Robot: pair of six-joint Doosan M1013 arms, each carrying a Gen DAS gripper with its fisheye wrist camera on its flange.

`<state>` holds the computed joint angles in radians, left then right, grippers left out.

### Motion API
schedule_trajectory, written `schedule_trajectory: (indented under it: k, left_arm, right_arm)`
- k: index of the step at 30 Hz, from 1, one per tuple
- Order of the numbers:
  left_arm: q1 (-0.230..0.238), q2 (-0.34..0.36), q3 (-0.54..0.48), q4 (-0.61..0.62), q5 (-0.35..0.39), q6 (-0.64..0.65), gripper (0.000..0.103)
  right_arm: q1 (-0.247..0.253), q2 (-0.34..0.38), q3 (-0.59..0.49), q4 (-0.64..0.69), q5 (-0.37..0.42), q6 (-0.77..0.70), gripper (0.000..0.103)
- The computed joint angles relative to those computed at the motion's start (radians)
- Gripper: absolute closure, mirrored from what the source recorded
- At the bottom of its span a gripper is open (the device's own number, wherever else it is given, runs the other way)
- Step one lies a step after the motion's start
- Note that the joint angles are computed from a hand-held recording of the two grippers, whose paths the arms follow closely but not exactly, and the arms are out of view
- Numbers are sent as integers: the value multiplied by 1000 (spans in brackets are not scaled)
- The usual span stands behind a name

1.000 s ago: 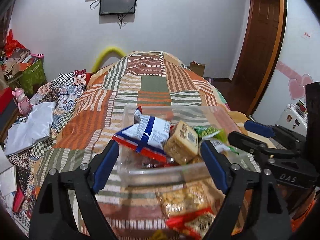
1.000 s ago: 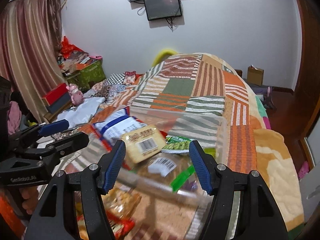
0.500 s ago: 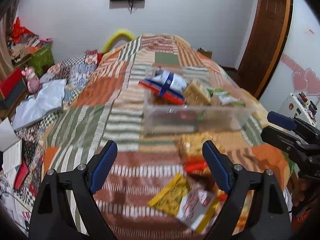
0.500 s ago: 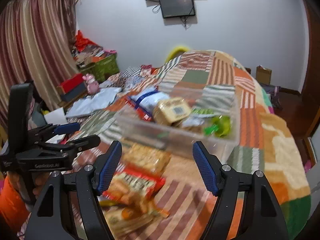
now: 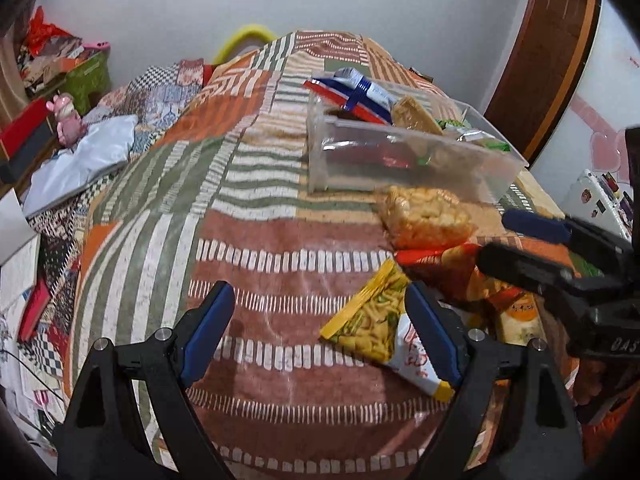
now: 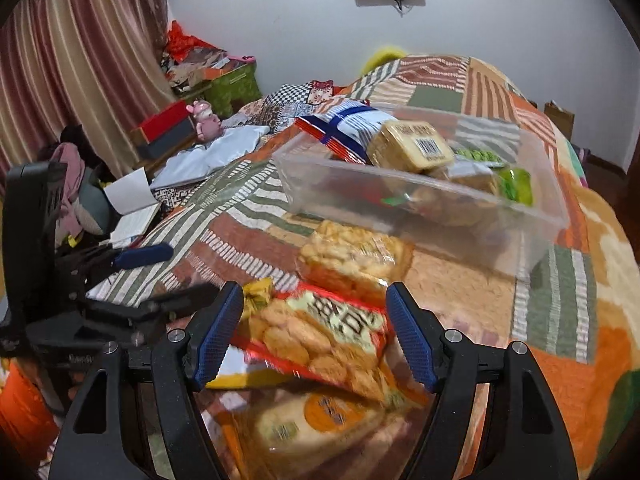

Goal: Organize snacks
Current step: 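Grasp the yellow-white snack bag with the left gripper while the right grasps the red cookie bag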

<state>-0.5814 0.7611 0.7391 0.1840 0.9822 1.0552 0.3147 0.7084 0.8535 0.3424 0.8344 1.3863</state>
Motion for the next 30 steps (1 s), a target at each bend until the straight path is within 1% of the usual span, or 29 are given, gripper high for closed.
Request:
schedule_trajectory:
  k: [2, 6, 9, 13, 19, 22, 28, 30]
  left_arm:
    - [1, -1, 6, -9, -1, -2, 16]
    - [4, -5, 17, -33, -9, 4, 16]
    - [4, 0, 10, -58, -6, 16, 16]
    - [0, 13, -10, -76, 2, 36, 16]
    - [-7, 46, -61, -116, 49, 66, 16]
    - [-7, 60, -81, -143, 61, 77, 15]
    - [3, 83, -109, -203, 75, 80, 14]
    - [3, 86, -113, -197, 76, 80, 14]
  right_arm:
    - [5, 14, -25, -20, 12, 6, 32]
    - [4, 40, -66, -56, 63, 35, 32]
    - [-4, 37, -57, -36, 84, 29, 32]
    - [-3, 21, -28, -72, 81, 28, 32]
    - [-19, 1, 13, -57, 76, 22, 30]
    - [-23, -4, 26, -59, 79, 24, 30]
    - [-30, 13, 3, -50, 111, 28, 30]
    - [-33, 23, -13, -35, 125, 20, 30]
